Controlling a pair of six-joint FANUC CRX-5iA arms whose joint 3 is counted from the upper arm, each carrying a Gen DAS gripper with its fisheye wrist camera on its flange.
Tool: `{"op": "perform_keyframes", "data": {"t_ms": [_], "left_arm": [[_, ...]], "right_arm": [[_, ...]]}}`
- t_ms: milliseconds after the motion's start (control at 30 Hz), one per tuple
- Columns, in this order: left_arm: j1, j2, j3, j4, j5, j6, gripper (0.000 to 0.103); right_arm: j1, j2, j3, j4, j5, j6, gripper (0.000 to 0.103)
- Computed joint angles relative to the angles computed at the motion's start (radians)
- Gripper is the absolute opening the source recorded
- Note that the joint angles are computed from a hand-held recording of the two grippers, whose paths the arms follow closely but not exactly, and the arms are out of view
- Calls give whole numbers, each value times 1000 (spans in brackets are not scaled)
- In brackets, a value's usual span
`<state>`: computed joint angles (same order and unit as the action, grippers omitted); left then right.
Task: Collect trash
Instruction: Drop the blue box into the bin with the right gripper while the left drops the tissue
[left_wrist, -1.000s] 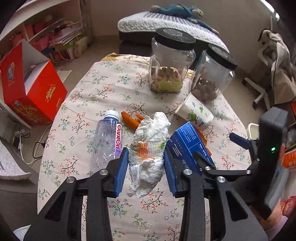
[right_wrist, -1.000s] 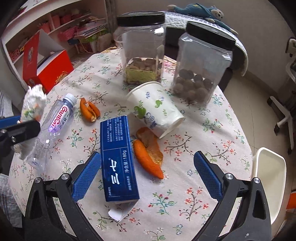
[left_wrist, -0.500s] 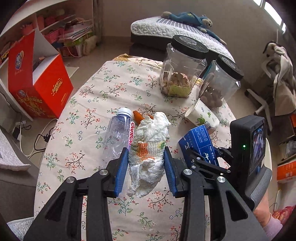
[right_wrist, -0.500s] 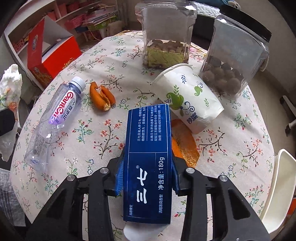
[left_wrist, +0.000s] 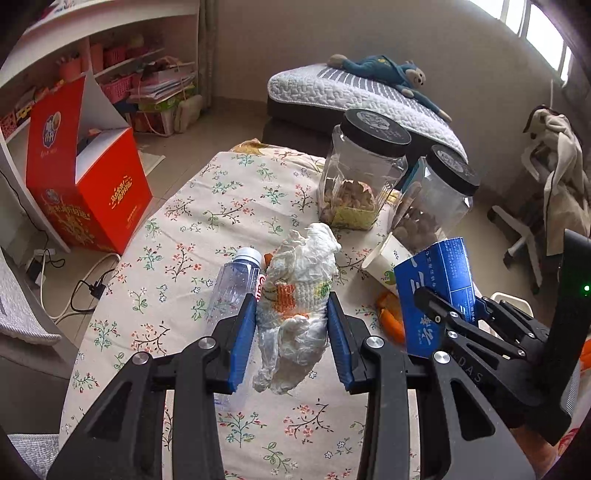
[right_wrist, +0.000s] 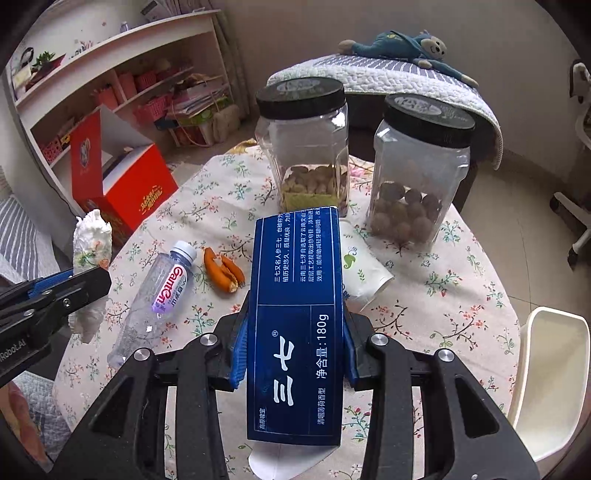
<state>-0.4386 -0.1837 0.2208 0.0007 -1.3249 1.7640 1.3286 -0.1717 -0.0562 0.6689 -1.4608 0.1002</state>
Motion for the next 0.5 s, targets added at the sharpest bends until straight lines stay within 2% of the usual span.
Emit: {"op": "perform_keyframes", "data": {"t_ms": [500], "left_arm": [[-214,-12,36,-185,129,114,38]], "right_arm": [[113,-43,-61,231,-191,-84,37]]}}
